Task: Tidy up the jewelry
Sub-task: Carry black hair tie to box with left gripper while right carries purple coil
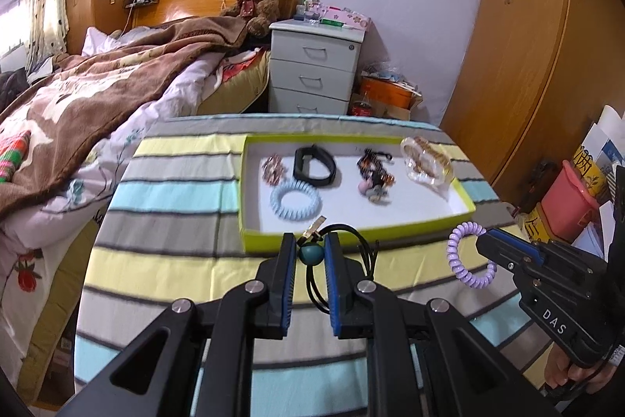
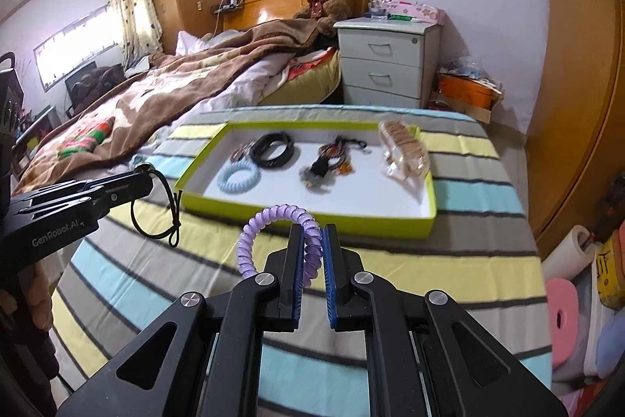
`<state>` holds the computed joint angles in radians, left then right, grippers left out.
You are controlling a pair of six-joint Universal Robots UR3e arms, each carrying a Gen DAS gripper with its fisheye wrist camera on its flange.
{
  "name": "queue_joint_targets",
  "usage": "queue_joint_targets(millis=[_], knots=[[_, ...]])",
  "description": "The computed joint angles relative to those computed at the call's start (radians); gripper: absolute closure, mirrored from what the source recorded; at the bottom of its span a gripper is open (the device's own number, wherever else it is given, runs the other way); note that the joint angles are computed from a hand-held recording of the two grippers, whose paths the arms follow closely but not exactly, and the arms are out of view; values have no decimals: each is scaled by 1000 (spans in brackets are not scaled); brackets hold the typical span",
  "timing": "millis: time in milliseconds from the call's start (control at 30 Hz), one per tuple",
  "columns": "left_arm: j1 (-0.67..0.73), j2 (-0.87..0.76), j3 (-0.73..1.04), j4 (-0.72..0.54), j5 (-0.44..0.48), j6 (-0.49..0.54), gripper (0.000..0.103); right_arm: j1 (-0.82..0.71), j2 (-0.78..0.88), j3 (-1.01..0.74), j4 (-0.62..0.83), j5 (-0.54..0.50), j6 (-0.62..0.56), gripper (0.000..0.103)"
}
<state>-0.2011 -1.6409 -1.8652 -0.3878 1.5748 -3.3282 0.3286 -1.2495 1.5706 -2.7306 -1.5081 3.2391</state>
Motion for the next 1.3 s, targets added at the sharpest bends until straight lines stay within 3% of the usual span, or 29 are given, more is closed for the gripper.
queue_joint_targets(millis=[633,1033,1300], knots=[[-22,-392,519,-184,-31,23,88,-62,259,-378,178,-37,-19,93],[-34,-556,697,-275,-26,25,88,-55,410,-554,279,-75,-40,93],[-44,-613,751,-318,-29,13,88,-51,443,-579,305,-88,-60,93]])
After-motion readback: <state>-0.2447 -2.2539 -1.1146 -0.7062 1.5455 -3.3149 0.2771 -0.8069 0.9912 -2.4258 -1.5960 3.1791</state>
